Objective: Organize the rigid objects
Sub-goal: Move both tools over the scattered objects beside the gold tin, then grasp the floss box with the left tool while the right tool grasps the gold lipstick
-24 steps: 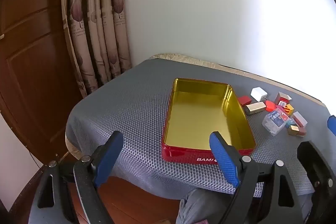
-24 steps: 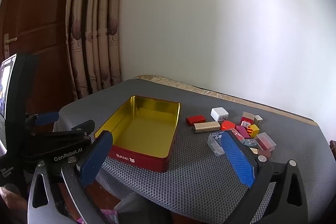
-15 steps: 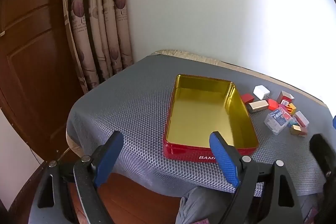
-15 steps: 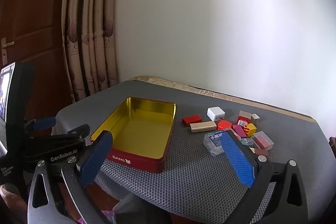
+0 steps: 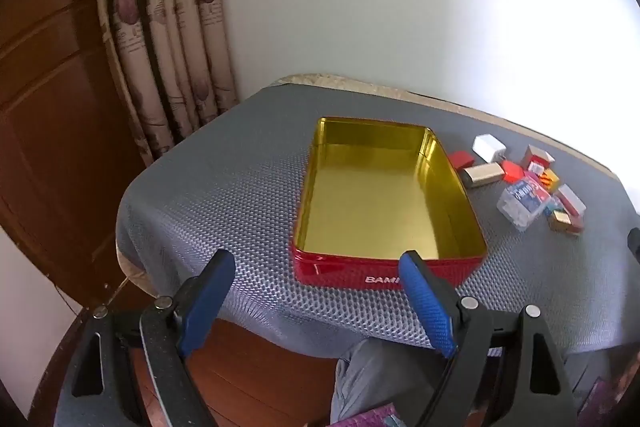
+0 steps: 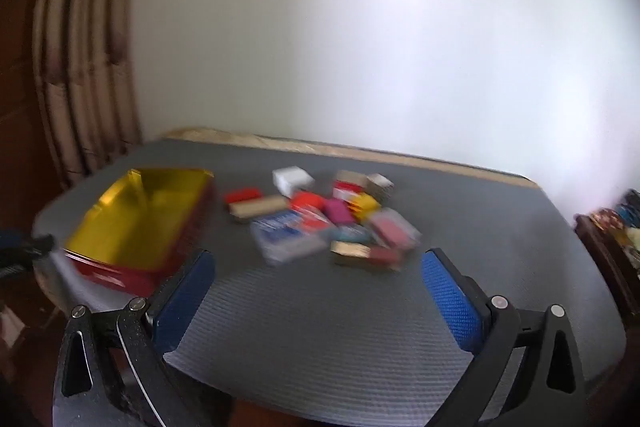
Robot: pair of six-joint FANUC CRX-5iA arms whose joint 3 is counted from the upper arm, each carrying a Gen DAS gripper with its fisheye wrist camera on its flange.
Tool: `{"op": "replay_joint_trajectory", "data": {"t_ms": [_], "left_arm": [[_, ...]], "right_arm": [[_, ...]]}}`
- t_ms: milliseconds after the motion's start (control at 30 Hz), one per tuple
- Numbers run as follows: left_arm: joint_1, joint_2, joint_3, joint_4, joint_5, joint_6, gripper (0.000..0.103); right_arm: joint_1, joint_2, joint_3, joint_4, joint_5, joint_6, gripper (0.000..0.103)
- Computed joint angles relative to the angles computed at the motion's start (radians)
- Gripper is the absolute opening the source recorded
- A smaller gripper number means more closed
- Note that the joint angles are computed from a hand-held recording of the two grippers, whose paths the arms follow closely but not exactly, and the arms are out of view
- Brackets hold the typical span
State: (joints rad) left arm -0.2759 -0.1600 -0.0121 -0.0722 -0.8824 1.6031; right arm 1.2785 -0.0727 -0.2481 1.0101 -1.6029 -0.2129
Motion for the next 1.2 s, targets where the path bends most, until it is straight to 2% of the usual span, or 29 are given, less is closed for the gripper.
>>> {"op": "replay_joint_trajectory", "data": {"t_ms": [100, 200, 233, 400, 500, 667, 767, 833, 900, 1000, 1100, 1200], "left_arm": [[-0.027, 0.012, 0.014, -0.028, -0.01, -0.013, 0.087], [-0.074, 0.043, 0.053, -0.057, -0.057, -0.026, 0.087], [-0.083, 0.052, 0.058, -0.036, -0.067, -0.055, 0.087], [-0.124, 0.144, 0.132, 0.077, -0.164, -0.133, 0.087], [-0.162, 0.227, 0.221, 0.098, -0.226, -0.123, 0.087], [-0.214, 0.336, 0.345, 0.127, -0.224, -0.234, 0.087], [-0.245, 0.426, 0.444, 0.168, -0.232, -0.388, 0.087], [-0.281, 0.492, 0.534, 0.13, -0.255, -0.457, 0.087], [-0.296, 0.56, 0.617, 0.141, -0.287, -0.516, 0.087], [-0.303, 0.676, 0.769, 0.168, -0.38, -0.562, 0.087], [-0.312, 0.794, 0.95, 0.148, -0.487, -0.56, 0.087], [-0.304, 0.927, 1.16, 0.173, -0.631, -0.565, 0.087]], "right_arm": [[0.008, -0.041, -0.053, -0.034, -0.074, -0.018, 0.102], [0.008, -0.092, -0.101, -0.073, -0.112, -0.051, 0.102], [0.006, -0.11, -0.114, -0.09, -0.113, -0.064, 0.102], [-0.041, -0.214, -0.174, -0.191, -0.05, -0.119, 0.103], [-0.057, -0.252, -0.206, -0.221, 0.004, -0.13, 0.103], [-0.086, -0.281, -0.237, -0.262, 0.057, -0.113, 0.103], [-0.112, -0.304, -0.254, -0.293, 0.095, -0.105, 0.103], [-0.121, -0.328, -0.271, -0.317, 0.112, -0.112, 0.103], [-0.138, -0.353, -0.287, -0.341, 0.138, -0.118, 0.103], [-0.153, -0.39, -0.317, -0.36, 0.168, -0.138, 0.103], [-0.165, -0.405, -0.331, -0.359, 0.169, -0.14, 0.103], [-0.184, -0.416, -0.341, -0.366, 0.178, -0.122, 0.103]]}}
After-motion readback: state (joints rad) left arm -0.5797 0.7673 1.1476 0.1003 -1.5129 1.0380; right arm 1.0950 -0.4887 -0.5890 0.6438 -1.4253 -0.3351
